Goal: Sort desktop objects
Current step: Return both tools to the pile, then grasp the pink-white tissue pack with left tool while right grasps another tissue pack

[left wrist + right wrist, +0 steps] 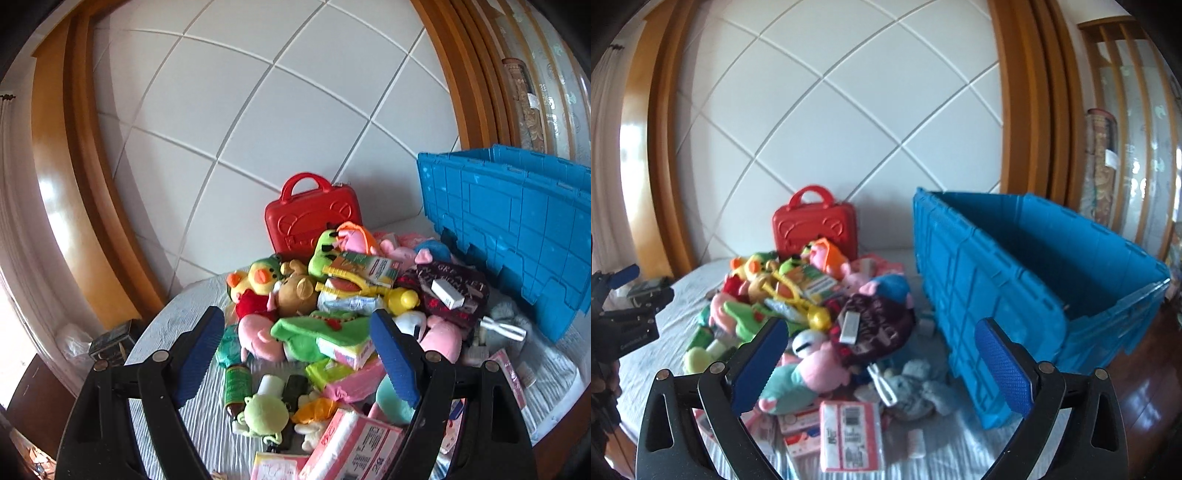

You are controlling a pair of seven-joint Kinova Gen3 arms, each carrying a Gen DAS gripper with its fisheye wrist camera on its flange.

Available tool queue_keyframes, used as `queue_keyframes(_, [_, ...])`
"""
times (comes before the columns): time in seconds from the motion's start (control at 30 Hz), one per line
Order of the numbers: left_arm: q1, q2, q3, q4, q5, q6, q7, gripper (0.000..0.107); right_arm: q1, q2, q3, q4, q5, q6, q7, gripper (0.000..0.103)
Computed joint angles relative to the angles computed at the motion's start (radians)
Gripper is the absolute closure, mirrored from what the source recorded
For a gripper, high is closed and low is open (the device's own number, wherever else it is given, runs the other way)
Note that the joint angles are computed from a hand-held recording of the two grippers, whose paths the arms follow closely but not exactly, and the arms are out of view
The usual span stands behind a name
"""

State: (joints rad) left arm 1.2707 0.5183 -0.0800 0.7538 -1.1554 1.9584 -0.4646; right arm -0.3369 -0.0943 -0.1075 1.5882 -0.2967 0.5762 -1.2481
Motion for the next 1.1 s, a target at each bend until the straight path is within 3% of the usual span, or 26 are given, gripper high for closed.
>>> queue_keyframes(0.07, [-0.001,0.008,0.009,0.023,0.031,0.024,0.018,0.026,-0.016,0.015,0.031,0.003,-0.059,0.030,0.071,0.001])
queue_keyframes(0.3, [-0.015,0.006,0.080,0.136,0.165,0.021,0.162,0.026,0.028,0.086,0.023,0.012,-0.153,0.120,0.217,0.001])
queue_keyframes(0.43, [-0.021,0.018,0.107,0.202,0.216,-0.008,0.221,0.026,0.051,0.147,-0.001,0.015,-0.160,0.162,0.238,0.001])
queue_keyframes(0.57, [-0.046,0.000,0.142,0.293,0.273,-0.082,0.283,0.026,0.039,0.210,-0.032,0.011,-0.101,0.183,0.199,0.001])
queue_keyframes(0.83, [-0.101,-0.015,0.185,0.393,0.300,-0.184,0.195,0.026,-0.005,0.311,-0.055,-0.011,0.014,0.196,0.056,0.001])
queue_keyframes(1.1, [-0.135,-0.016,0.197,0.465,0.309,-0.270,0.091,0.026,-0.011,0.359,-0.063,-0.031,0.055,0.211,-0.022,0.001])
